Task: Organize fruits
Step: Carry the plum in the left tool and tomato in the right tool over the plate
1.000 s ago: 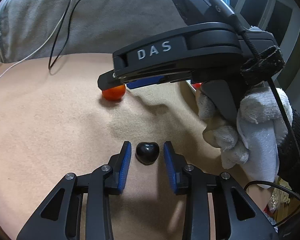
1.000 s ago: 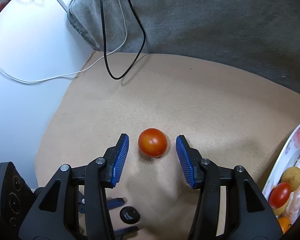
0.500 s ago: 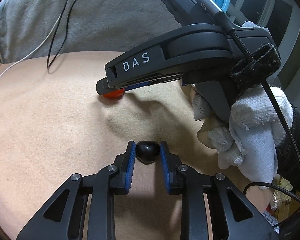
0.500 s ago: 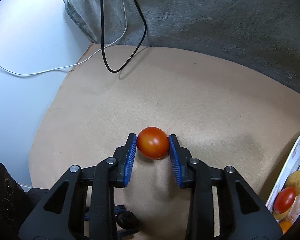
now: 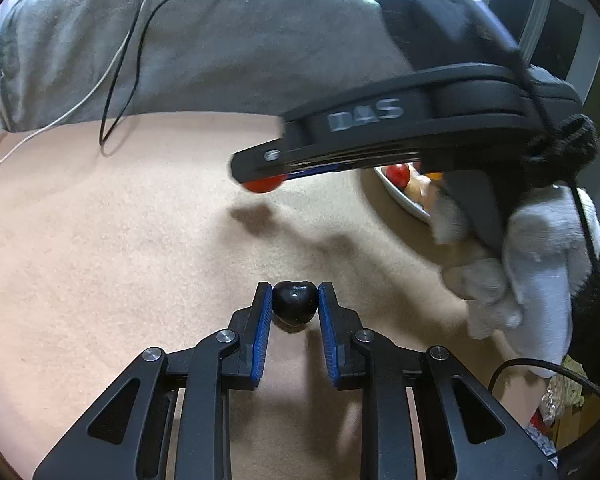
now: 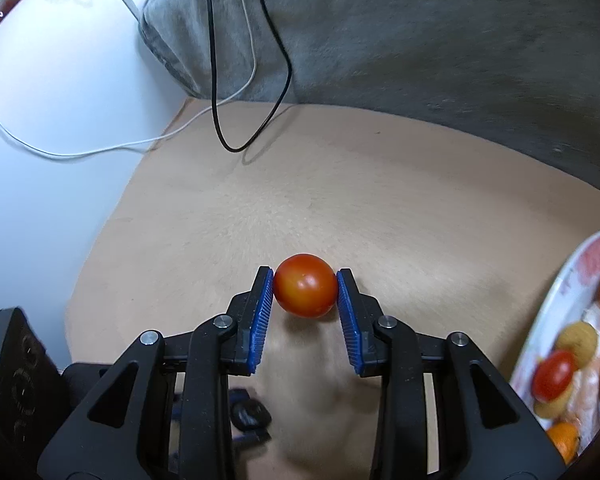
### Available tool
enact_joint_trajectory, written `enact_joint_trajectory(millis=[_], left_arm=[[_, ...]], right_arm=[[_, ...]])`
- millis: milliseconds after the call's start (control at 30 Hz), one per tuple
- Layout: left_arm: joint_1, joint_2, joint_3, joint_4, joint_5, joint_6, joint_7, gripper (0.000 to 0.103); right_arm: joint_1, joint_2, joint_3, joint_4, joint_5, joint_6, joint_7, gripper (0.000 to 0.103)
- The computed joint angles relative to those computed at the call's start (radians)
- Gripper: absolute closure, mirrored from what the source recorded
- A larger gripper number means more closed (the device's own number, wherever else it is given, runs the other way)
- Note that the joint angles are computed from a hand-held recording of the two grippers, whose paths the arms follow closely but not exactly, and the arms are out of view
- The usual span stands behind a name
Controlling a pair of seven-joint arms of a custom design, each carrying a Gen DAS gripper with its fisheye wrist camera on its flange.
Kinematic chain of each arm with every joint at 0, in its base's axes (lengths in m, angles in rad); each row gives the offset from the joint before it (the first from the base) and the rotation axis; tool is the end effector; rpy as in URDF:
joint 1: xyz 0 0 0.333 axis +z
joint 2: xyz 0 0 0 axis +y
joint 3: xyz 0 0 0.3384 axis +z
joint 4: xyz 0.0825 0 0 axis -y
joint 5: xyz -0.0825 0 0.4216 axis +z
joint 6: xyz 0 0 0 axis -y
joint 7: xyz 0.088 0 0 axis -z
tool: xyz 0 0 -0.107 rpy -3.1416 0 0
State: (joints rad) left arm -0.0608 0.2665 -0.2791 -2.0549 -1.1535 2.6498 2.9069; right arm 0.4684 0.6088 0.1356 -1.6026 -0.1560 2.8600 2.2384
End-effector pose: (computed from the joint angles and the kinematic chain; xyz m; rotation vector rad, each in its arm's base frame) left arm 0.6135 -0.1845 0.3303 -1.2290 2.5877 -1.1953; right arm 0.6509 0.4350 0.3489 -1.7811 1.7438 -0.1571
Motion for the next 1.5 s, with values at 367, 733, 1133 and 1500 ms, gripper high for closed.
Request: enact_joint_trajectory(millis=[367,733,1133,1500], left_arm=[[-0.003,-0.021,-0.005,0.003,-0.050,-0.007,0.034,0.081],[-0.024,-0.031,-0.005,0.022,-0.093,-0.008,0.061,0.081],[-0.053,-0.027,-0.016,0.060,-0.117,-0.015,0.081,0.081],[-0.084,0.010,-0.037,0.120,-0.100,0.003,0.074,0.081]], right_arm=[[0.085,-0.167,-0.124,-0.222,-0.129,0.141,0.192,0.069],[0.190,-0.291,-0.272,-0.363,-0.389,0.198,0.474,0.069],[0.209,-0.400,-0.326,-0.462,-0.750,0.172,0.827,0.069],[0.119,-0.505,-0.256,-0.561,-0.955,0.109,1.026,0.069]])
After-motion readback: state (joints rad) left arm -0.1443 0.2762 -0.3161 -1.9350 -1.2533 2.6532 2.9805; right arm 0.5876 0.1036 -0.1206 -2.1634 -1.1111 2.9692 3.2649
